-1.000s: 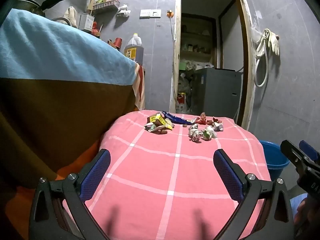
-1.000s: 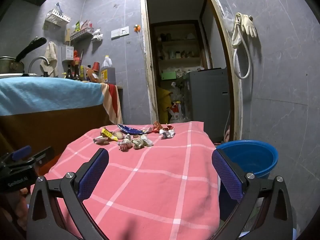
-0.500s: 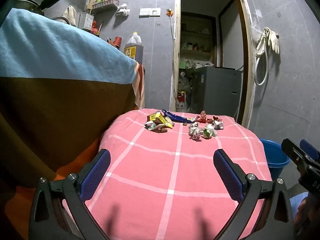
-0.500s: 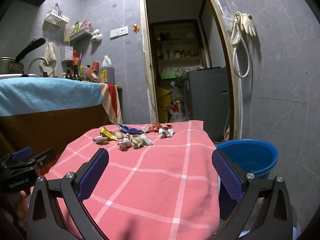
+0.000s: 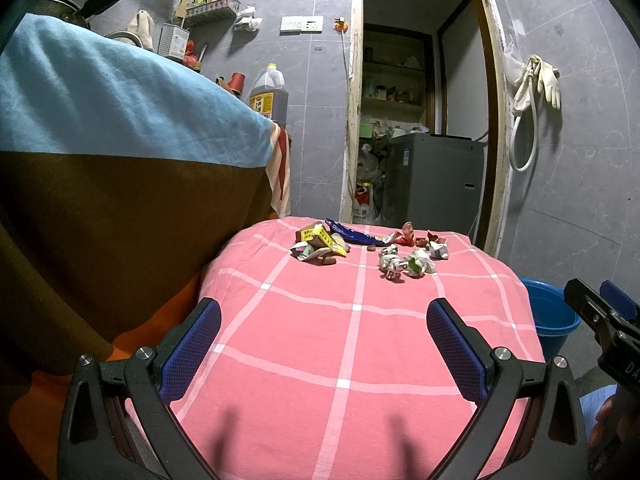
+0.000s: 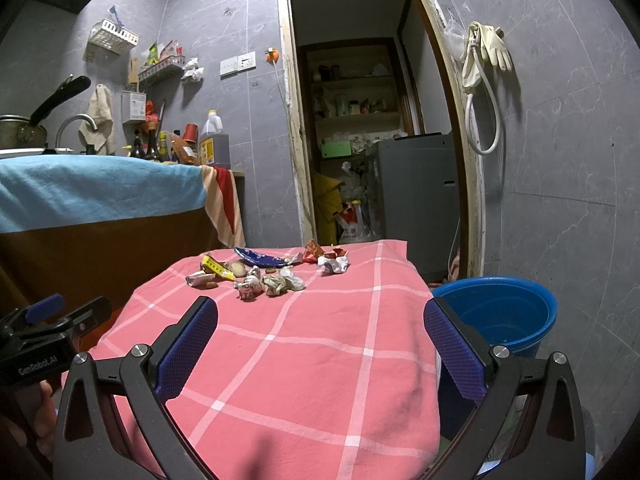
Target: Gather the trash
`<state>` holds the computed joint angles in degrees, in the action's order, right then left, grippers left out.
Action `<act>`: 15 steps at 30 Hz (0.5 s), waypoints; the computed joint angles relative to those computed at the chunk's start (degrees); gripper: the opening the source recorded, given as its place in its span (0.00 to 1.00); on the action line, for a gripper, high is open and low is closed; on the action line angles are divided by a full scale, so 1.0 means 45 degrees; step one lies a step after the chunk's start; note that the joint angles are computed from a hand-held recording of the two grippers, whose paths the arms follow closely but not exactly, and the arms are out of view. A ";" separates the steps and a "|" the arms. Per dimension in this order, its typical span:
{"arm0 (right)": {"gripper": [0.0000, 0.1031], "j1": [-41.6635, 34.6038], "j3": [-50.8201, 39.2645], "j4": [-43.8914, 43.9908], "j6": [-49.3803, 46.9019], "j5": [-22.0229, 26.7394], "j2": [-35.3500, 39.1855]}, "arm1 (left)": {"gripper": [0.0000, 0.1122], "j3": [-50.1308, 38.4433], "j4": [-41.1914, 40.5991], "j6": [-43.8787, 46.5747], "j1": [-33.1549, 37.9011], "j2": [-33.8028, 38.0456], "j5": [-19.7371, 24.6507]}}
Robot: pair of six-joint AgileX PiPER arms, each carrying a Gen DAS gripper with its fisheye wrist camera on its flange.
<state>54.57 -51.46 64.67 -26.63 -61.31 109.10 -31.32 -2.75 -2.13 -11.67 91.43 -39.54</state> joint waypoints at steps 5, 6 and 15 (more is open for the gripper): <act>1.00 -0.0008 0.0000 -0.0009 0.0019 -0.0002 0.0015 | 0.90 0.0015 0.0063 -0.0039 0.0028 -0.0095 0.0094; 1.00 -0.0009 0.0002 -0.0013 0.0026 0.0000 0.0018 | 0.90 0.0013 0.0082 -0.0054 0.0032 -0.0085 0.0083; 1.00 -0.0017 0.0029 -0.0029 0.0080 0.0008 0.0025 | 0.90 -0.0013 0.0052 -0.0031 0.0024 -0.0013 0.0032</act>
